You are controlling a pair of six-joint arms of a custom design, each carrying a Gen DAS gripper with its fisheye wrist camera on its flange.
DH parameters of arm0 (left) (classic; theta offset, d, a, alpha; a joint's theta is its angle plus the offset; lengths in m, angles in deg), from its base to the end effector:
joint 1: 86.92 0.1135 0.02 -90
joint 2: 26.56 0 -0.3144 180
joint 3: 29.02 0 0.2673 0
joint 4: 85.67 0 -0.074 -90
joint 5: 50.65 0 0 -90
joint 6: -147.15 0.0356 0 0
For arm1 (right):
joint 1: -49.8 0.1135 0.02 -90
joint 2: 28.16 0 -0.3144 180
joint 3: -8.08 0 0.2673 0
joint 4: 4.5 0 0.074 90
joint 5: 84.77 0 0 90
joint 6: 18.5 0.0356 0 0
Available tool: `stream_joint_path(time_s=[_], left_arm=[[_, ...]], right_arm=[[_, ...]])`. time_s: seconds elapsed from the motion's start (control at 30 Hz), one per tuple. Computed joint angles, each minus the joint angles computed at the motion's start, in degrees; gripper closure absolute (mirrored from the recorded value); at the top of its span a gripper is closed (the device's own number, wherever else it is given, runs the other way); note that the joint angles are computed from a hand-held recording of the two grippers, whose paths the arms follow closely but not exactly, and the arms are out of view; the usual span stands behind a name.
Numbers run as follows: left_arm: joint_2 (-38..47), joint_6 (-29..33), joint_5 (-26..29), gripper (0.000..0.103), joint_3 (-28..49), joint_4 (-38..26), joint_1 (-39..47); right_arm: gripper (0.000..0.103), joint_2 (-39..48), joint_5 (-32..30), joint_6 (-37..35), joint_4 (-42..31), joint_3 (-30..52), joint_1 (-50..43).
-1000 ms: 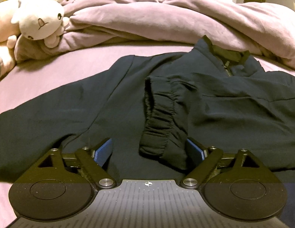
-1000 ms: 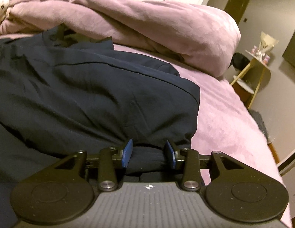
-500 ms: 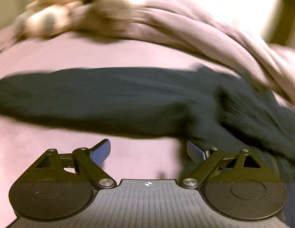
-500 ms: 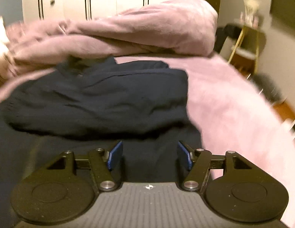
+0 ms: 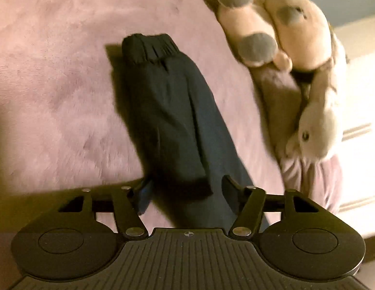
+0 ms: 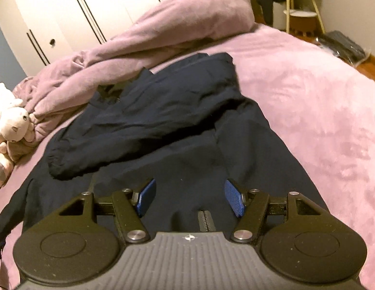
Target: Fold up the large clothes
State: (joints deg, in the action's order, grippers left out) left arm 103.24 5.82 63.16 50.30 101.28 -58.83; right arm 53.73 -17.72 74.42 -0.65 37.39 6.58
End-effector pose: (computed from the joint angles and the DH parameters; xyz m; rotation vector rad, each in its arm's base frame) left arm 0.4202 0.2080 0.0755 -1.3323 1.9357 -0.6857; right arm 0.1615 -0.1327 0.1322 0.7500 2.2161 0.1420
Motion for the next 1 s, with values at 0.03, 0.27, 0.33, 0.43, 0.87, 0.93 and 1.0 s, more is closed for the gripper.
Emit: stream_joint_path(time_s=[0.03, 0.27, 0.33, 0.43, 0.87, 0.93, 1.0], left_arm=[[0.7, -0.5, -0.3, 0.061, 0.9, -0.5, 0.1], [0.5, 0.3, -0.8, 0.092, 1.5, -1.5, 0.4], [-1.4, 4.6, -3.2, 0.093, -0.1, -0.4, -0.5], [-6.1, 9.9, -3.7, 0.093, -2.4, 2.4, -3.4], [-23.2, 37.0, 3.1, 0.057, -12.3, 0.4, -39.0], [-21.9, 38.9, 0.7, 0.057, -12.2, -3.8, -41.9], [-21.1, 40.5, -2.0, 0.057, -12.8, -7.2, -42.8]], right_arm=[[0.039, 0.4, 0.4, 0.2, 0.1, 0.1, 0.3], [0.039, 1.7, 1.0, -0.3, 2.1, -0.3, -0.4], [0.039, 2.1, 0.2, -0.5, 2.4, -0.2, -1.5], [0.039, 1.5, -1.4, -0.8, 2.7, -0.4, -3.5], [0.039, -0.5, -10.9, -3.6, -1.3, -0.2, -11.9], [0.039, -0.4, -12.4, -5.0, -3.3, 0.8, -12.8], [0.039, 0.8, -13.8, -6.7, -5.0, 2.3, -13.0]])
